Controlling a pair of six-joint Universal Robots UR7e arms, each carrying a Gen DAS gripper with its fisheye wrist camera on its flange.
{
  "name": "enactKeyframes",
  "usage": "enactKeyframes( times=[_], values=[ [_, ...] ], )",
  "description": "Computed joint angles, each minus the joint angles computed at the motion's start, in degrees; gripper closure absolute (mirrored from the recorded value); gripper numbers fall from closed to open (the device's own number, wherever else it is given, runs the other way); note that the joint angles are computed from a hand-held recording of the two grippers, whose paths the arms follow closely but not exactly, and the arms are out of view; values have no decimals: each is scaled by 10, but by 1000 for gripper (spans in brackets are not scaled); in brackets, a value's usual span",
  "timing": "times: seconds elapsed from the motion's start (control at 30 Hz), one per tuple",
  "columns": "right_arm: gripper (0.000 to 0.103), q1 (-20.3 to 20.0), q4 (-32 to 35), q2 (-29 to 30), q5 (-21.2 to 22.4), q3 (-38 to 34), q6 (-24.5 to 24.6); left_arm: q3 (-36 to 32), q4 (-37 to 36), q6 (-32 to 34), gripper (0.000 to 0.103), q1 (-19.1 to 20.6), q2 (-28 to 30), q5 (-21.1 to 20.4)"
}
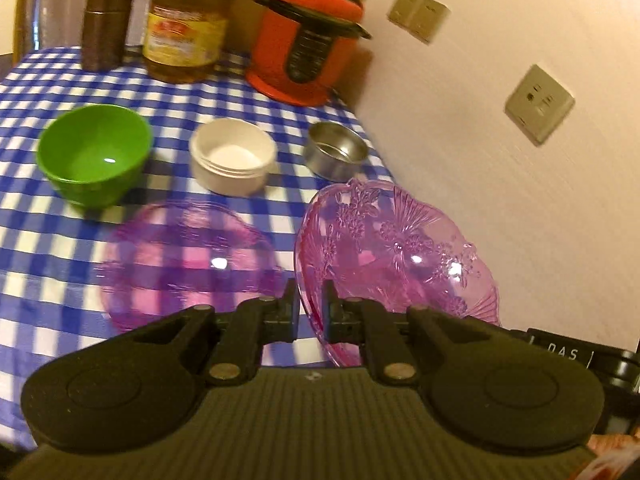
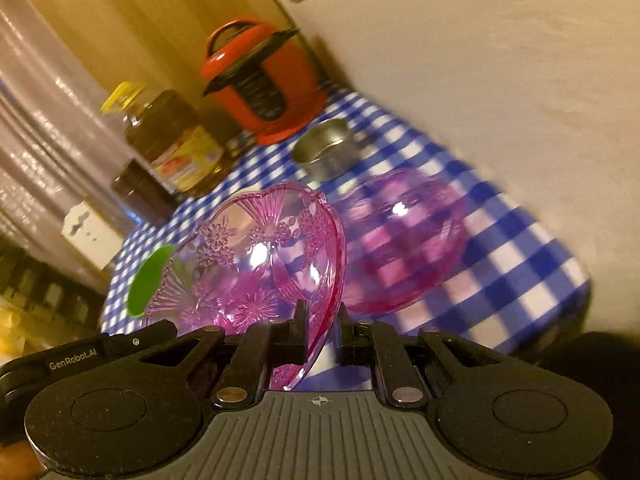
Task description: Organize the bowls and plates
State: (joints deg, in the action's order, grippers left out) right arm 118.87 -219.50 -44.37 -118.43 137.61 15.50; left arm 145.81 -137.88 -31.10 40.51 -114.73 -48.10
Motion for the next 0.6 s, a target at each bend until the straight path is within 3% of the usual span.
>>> enactKeyframes(
  times=[0.3,0.6],
  values=[
    [92,-43,-40,-13,-3,23,-42,-15,-100,27,94,35,121,-40],
    [92,-97,-45,-2,3,1,-89,-49,-181,71,93,79,242,-57]
  ],
)
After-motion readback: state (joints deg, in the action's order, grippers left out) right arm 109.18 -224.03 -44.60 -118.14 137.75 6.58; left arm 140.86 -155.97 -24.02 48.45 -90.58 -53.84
